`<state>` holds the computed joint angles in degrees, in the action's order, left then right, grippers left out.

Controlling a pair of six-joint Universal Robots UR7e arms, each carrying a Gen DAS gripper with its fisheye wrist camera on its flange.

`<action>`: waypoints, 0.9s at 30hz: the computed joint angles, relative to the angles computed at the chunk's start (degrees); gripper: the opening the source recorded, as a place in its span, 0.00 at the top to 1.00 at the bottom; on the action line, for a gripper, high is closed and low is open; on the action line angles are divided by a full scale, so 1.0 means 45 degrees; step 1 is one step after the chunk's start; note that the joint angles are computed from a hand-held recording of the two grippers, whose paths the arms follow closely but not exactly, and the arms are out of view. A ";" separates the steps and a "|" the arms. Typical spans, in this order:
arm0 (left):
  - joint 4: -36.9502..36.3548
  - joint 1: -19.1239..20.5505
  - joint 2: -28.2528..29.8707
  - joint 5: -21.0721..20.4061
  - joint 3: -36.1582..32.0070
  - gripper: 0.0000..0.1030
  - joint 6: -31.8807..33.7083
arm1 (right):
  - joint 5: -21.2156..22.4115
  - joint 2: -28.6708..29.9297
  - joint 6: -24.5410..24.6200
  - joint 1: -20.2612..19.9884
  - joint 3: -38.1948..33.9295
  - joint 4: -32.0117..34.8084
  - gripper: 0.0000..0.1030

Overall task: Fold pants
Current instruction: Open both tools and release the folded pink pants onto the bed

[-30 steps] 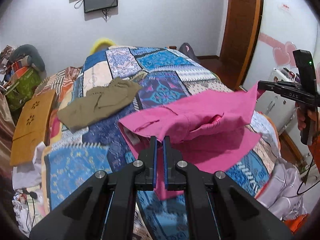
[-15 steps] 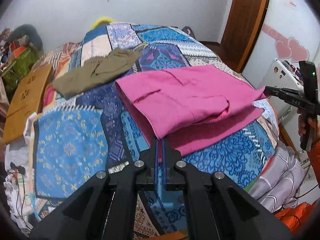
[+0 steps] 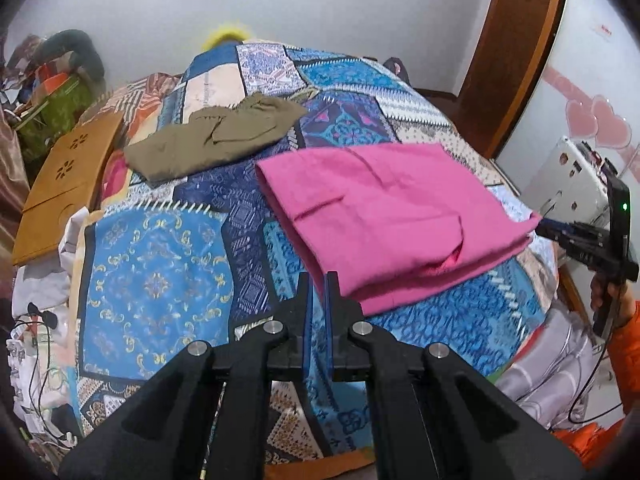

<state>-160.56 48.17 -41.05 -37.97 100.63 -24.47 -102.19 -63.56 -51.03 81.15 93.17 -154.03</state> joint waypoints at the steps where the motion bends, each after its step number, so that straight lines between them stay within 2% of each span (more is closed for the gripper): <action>1: -0.0058 0.0008 0.0075 -0.0041 -0.0194 0.96 0.0144 | 0.0080 -0.0062 0.0145 0.0009 -0.0095 0.0099 0.79; 5: -0.0054 0.0011 0.0552 0.0254 -0.0978 0.96 0.0467 | 0.0762 -0.0255 0.0343 0.0209 -0.0276 0.0046 0.79; 11: 0.0319 0.0302 0.1329 -0.0490 -0.2194 0.95 0.0676 | 0.1729 -0.0047 0.0343 0.0652 -0.0307 0.0252 0.77; 14: 0.0595 0.0380 0.1821 -0.0484 -0.2609 0.93 0.0713 | 0.1696 0.0307 0.0230 0.0711 -0.0135 0.0089 0.69; 16: 0.0781 0.0413 0.2153 -0.0320 -0.2751 0.89 0.0640 | 0.1528 0.0587 0.0390 0.0648 -0.0046 0.0089 0.68; 20: 0.0406 0.0452 0.2488 -0.0082 -0.2571 0.88 0.0561 | 0.0835 0.0948 0.0532 0.0487 0.0009 0.0444 0.68; 23: -0.0254 0.0458 0.2498 -0.0068 -0.2293 0.88 0.0783 | 0.1159 0.0867 0.0594 0.0283 0.0077 0.0518 0.67; 27: 0.0287 0.0514 0.2286 -0.0235 -0.2395 0.83 0.0653 | 0.0886 0.0890 0.0685 0.0422 -0.0441 0.1372 0.67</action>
<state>-159.27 50.48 -30.77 -39.02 89.85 -21.54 -98.21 -59.55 -47.94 83.05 91.18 -147.85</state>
